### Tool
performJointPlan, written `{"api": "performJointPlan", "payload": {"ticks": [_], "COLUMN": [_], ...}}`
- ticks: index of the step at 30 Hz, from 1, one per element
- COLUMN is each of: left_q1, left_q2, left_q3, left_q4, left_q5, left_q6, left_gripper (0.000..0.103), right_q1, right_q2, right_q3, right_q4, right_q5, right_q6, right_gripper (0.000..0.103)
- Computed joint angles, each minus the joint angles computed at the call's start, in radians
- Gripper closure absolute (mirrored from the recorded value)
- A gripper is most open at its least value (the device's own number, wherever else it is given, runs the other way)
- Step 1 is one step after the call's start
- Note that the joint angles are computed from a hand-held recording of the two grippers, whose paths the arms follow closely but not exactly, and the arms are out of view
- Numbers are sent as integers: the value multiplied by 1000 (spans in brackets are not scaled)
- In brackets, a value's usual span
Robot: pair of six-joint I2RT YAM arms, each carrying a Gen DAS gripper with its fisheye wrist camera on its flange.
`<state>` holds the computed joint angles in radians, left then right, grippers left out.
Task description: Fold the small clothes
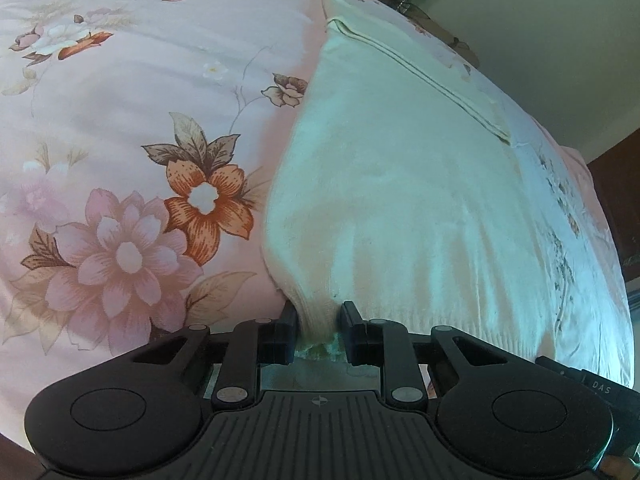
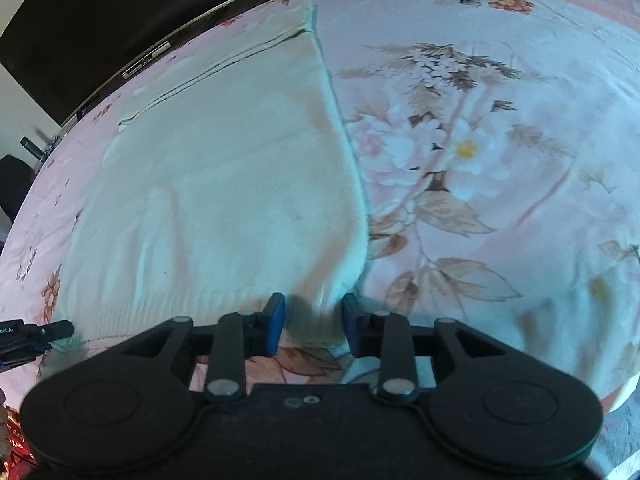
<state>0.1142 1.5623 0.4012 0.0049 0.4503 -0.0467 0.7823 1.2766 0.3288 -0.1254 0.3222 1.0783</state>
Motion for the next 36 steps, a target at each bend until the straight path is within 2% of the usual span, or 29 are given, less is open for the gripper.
{"api": "performJointPlan", "payload": {"ticks": [1, 2, 3, 5, 11, 15, 18, 23, 28, 31, 36], "left_q1": [-1, 6, 9, 12, -24, -70, -99, -171, -228, -256, -286], "left_q2": [-10, -20, -22, -23, -95, -76, -21, 131, 315, 436, 692], "left_q3": [0, 1, 7, 20, 91, 194, 292, 472, 699, 848, 1188], "left_q4": [-6, -20, -28, -35, -26, -13, -6, 41, 63, 68, -8], "left_q5": [-4, 1, 8, 15, 40, 15, -9, -90, -165, -203, -259], "left_q6": [3, 17, 24, 31, -22, -62, -83, -147, -214, -241, -282], "left_gripper": [98, 98, 98, 98, 98, 98, 98, 98, 98, 98, 98], "right_q1": [1, -3, -9, 10, -62, -169, -269, -434, -567, -622, -691], "right_q2": [8, 3, -6, -22, -136, -197, -174, -13, 222, 376, 636], "right_q3": [8, 6, 4, 13, -5, 30, 77, 185, 371, 519, 796], "right_q4": [0, 7, 12, -3, 44, 43, 80, 205, 302, 322, 290], "right_q5": [-3, -14, -26, 2, -35, -56, -94, -191, -291, -339, -408], "right_q6": [-6, -13, -18, -16, -57, -175, -274, -419, -525, -573, -639], "right_gripper": [79, 90, 92, 93, 93, 94, 94, 94, 94, 94, 94]}}
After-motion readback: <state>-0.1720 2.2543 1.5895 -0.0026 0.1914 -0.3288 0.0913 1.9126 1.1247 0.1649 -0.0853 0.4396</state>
